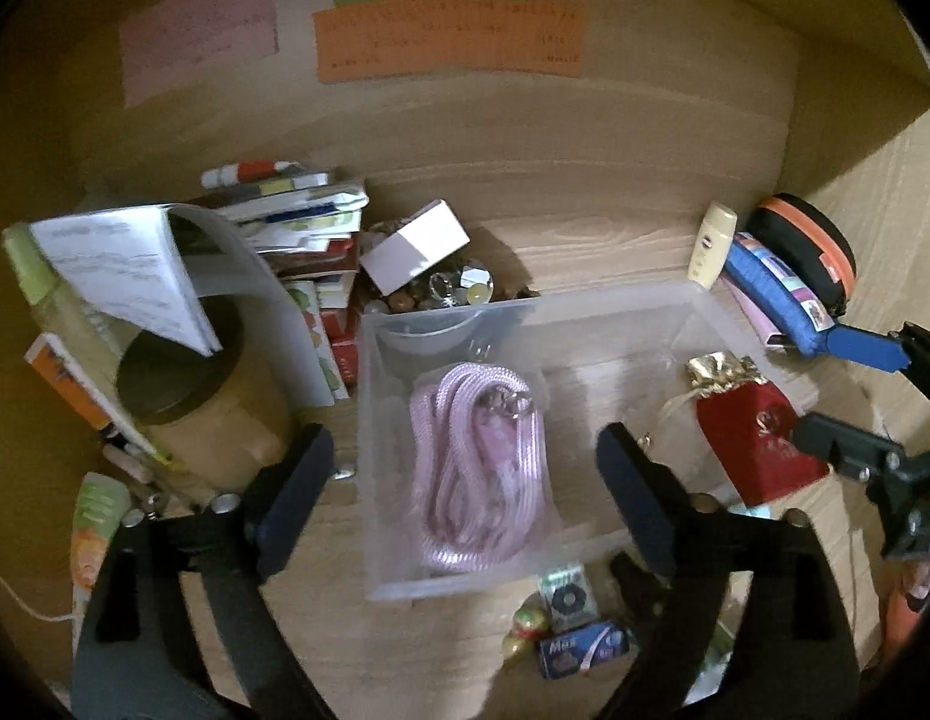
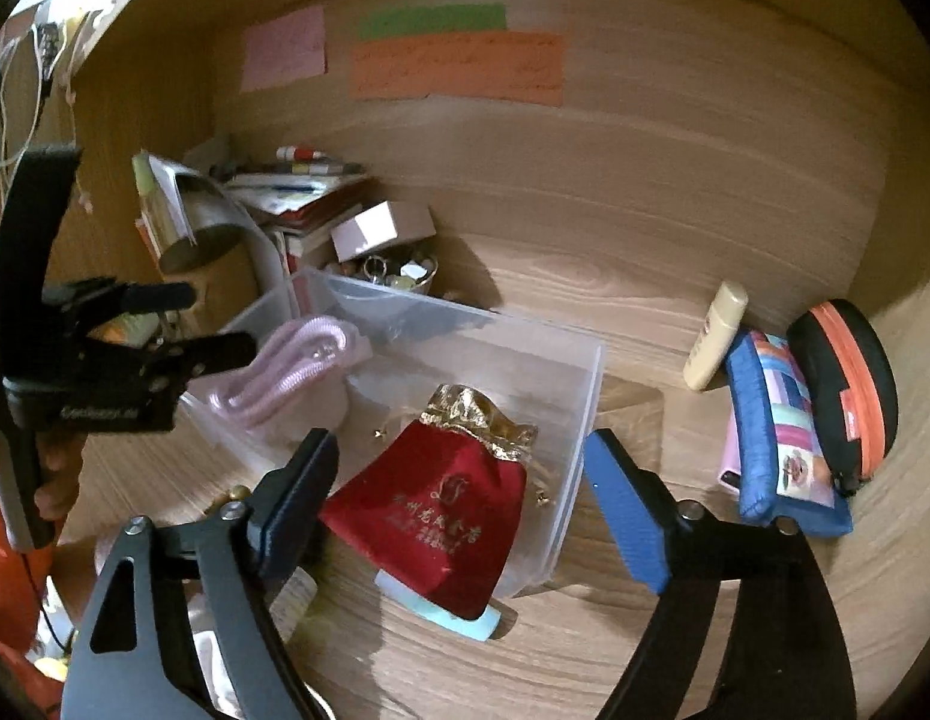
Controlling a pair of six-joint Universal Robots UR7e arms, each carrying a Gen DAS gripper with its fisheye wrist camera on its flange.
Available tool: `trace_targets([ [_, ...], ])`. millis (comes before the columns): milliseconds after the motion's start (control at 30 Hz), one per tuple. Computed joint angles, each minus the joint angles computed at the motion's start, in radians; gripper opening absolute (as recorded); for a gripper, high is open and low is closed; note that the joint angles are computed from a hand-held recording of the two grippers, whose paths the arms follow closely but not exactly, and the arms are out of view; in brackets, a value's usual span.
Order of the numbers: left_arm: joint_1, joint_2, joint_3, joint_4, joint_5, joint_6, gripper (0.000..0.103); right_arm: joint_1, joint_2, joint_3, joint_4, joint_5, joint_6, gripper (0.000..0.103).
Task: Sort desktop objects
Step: 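Lift the pink rope bag and red pouch and lower both into the clear box, then open both tools and withdraw from the box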
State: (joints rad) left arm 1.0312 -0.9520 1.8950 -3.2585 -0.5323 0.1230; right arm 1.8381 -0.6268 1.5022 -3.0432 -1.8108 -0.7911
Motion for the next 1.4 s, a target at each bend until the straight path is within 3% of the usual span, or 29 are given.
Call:
trace_targets([
  [300,-0.041,-0.081,0.127,-0.007,0.035,-0.048,0.096,-0.003,-0.031,0.039,-0.011,-0.014,0.072,0.083],
  [700,-0.069,-0.164,0.262,0.075,0.023,-0.177,0.097,-0.002,-0.054,0.1,-0.039,-0.056,0.094,0.083],
  [1067,-0.083,-0.203,0.358,0.116,-0.024,-0.266,0.097,-0.009,-0.046,0.115,-0.009,-0.102,0.134,0.083],
  [1400,-0.061,-0.212,0.39,0.136,-0.147,-0.277,0.099,-0.022,-0.022,0.102,0.032,-0.15,0.187,0.083],
])
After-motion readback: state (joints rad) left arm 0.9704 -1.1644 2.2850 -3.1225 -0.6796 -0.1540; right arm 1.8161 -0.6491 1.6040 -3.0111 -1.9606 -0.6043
